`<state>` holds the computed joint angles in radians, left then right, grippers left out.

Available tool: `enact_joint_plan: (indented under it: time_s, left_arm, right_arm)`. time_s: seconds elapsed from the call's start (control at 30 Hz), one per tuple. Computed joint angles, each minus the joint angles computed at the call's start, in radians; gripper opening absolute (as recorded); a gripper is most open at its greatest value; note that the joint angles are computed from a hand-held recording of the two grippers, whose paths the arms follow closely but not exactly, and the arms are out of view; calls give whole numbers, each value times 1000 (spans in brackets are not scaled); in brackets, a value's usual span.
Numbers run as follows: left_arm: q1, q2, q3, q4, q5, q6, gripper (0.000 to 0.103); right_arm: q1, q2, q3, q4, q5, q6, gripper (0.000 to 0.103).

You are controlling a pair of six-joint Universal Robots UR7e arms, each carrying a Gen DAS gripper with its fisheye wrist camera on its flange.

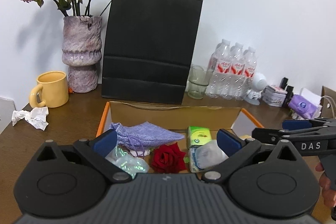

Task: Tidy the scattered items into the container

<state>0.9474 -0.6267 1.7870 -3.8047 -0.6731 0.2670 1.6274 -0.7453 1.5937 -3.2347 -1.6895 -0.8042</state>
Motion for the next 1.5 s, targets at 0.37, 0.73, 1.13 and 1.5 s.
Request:
enact_joint_plan:
  time_s: [0.37,0.73,1.13,1.5]
  left_arm:
    - [-89,-32,194,-80,64,-37,103]
    - [-116,-32,340,92,112,-247,103]
    - [-104,-8,318,248,109,-392,73]
    - [-130,33,311,219,133,-292,12]
  right_arm:
    - [-79,-155,230,-124,39,-70,97]
    - [-175,-173,345,-190,-16,-135,95]
    - [-194,-124,326,-227,-18,-155,79]
    - [-212,-149,350,-191,63,-167,26]
